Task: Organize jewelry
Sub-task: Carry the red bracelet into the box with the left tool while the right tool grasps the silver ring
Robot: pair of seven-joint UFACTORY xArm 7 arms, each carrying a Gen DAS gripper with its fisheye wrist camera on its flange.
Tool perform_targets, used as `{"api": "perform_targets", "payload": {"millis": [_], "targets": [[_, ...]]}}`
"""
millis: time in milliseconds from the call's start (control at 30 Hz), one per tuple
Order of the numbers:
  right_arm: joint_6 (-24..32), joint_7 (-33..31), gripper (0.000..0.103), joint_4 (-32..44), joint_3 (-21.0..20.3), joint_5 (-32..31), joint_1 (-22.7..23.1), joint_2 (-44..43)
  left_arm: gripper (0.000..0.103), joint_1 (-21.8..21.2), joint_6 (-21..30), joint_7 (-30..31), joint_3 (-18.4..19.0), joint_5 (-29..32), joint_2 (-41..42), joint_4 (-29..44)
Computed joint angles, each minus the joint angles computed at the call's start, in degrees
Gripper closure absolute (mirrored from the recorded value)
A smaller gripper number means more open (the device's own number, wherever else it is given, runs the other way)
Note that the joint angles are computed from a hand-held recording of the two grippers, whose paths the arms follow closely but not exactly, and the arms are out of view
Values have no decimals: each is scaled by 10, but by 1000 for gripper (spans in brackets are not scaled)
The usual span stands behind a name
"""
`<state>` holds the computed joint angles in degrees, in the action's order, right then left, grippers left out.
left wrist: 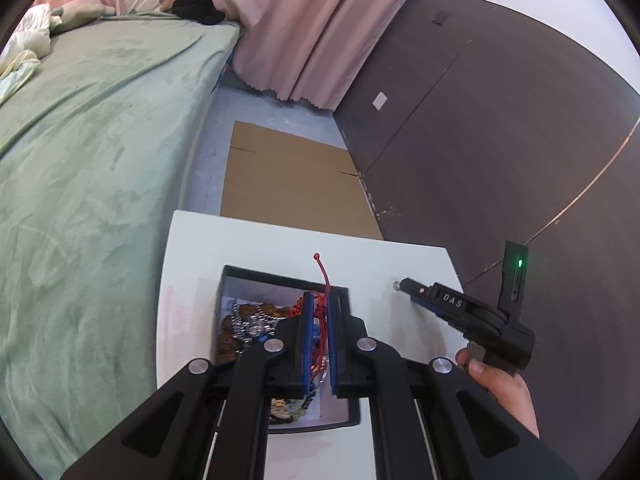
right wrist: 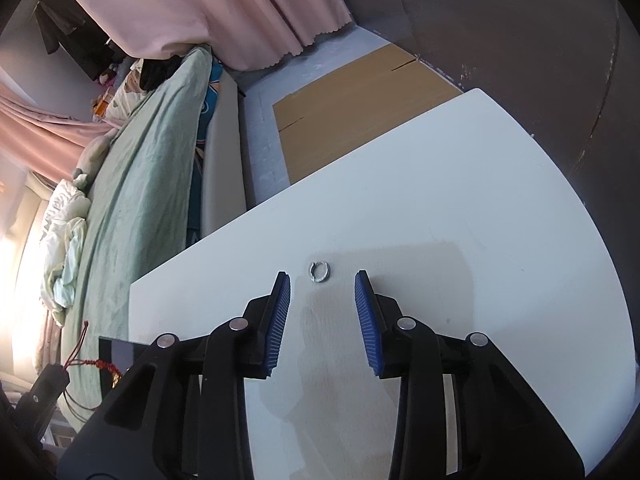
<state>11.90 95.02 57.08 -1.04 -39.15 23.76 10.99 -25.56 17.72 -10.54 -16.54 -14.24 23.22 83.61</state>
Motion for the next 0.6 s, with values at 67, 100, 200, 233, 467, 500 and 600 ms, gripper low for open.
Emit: {"api": "perform_targets", "payload": {"millis": [67, 100, 200, 233, 467, 500, 600], "targets": [[10, -9, 71, 19, 0, 3, -1, 15, 99, 3, 1, -1, 2, -2, 0, -4], [10, -9, 71, 23, -3, 3, 1, 19, 99, 6, 2, 0, 2, -4, 2, -4], [32, -8, 71, 40, -9, -3, 12, 28, 99, 11, 5, 0, 4, -6, 3, -7], [42, -9, 71, 45, -9, -6, 15, 29, 99, 12, 6, -1, 6, -5, 2, -8], [207, -82, 71, 137, 17, -5, 37, 73, 98, 15, 14, -6, 9, -4, 5, -4], [228, -90, 71, 150, 18, -9, 42, 81, 98, 15, 15, -6, 9, -5, 5, -4], [288, -112, 89, 181, 19, -23, 58, 100, 98, 16, 19, -5, 8, -5, 5, -4]]}}
